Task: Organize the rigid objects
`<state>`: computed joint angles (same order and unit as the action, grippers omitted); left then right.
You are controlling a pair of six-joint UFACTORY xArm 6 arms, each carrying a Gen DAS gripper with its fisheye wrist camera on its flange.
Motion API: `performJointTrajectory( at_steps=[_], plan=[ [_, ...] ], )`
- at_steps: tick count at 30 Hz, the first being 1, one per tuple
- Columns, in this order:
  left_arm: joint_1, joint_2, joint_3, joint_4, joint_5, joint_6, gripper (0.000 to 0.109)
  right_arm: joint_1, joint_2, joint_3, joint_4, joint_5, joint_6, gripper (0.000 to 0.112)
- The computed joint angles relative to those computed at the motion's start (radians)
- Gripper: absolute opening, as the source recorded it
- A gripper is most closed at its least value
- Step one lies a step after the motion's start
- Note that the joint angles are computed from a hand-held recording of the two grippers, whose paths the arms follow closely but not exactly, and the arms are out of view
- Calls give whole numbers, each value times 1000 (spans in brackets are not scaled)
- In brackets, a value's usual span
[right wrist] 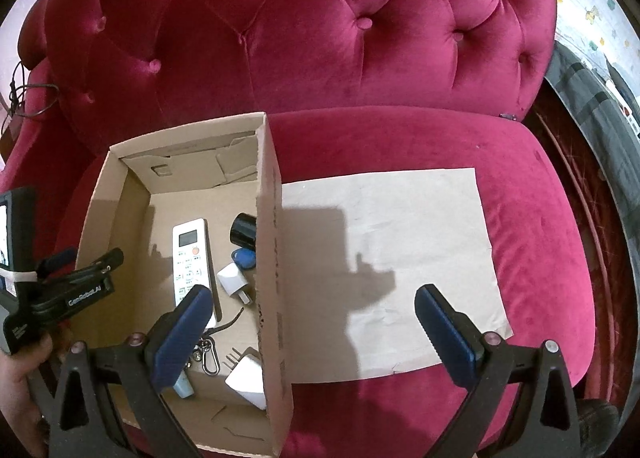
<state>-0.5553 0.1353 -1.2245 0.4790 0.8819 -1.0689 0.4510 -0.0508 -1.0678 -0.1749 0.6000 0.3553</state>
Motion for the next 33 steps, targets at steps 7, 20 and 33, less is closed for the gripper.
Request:
performJointTrajectory(
  at_steps=[7, 20, 33],
  plan=[
    [-23, -31, -6, -2, 22, -16, 103, -25, -40, 33, 27, -22, -31, 103],
    [-132, -25, -149, 38, 200, -58, 103, -80, -183, 125, 122, -44, -131, 103],
    [-298, -14, -310, 101, 396, -145, 103, -137, -364, 208, 207, 6, -235, 103]
  ],
)
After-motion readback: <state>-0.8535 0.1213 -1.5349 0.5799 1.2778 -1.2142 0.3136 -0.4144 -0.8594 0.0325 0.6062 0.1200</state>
